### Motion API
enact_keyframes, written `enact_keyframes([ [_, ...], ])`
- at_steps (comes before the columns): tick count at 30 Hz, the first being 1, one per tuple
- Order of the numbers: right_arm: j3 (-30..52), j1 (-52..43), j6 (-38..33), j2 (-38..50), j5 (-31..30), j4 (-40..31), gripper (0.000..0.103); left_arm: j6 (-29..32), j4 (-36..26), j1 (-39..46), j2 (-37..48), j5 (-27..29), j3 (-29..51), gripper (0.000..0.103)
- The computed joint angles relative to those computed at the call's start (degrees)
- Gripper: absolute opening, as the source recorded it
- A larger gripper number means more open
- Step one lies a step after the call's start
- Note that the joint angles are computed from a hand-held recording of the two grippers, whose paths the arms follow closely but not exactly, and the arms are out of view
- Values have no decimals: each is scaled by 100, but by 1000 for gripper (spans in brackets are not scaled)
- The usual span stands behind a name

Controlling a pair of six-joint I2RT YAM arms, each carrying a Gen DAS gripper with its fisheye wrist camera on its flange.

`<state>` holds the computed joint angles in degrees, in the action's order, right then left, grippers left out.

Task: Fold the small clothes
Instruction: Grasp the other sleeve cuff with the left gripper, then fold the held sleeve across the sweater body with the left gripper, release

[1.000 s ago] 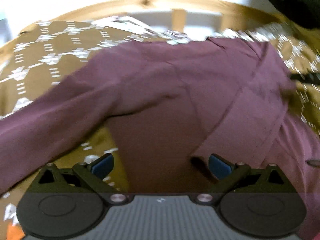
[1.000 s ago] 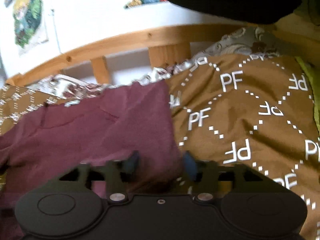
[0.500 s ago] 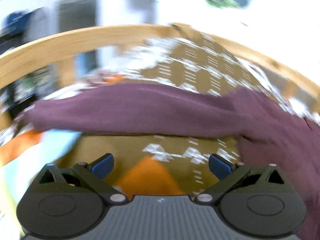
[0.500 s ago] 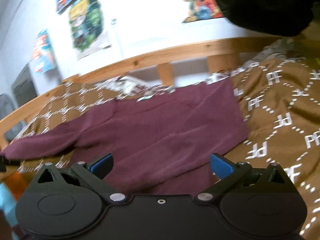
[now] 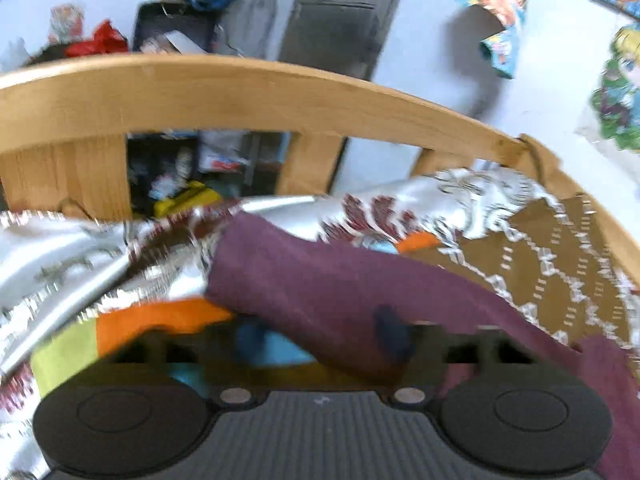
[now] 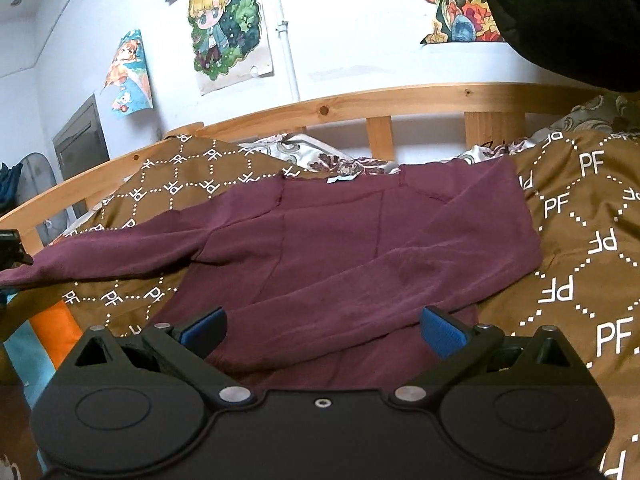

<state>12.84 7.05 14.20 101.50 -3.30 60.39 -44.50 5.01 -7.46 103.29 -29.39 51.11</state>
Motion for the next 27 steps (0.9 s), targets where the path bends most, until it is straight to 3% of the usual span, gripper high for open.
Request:
enact_keyframes([
  [2,17,-44,-9,51,-48,-6,102,56,168,23,71,-146,55,12],
  [3,12,-56,-3,111,-69,49,102,113,402,9,28,-241,-50,9],
  [7,61,-100,25,247,-147,97,102,744,1403,-185,-99,-663,-443,5],
  [11,91,-156,82,364,-234,149,102,2110,2899,-545,-112,-917,-810,5],
  [17,69,-184,106,370,-270,205,102,3916,4577,-1135,-21,-294,-772,5],
  [21,27,-243,143,326,-257,268,102,4663,4811,-1638,115,428,-487,5],
  [27,-42,-414,122,237,-221,367,102,4857,4402,-2360,804,1349,306,5],
])
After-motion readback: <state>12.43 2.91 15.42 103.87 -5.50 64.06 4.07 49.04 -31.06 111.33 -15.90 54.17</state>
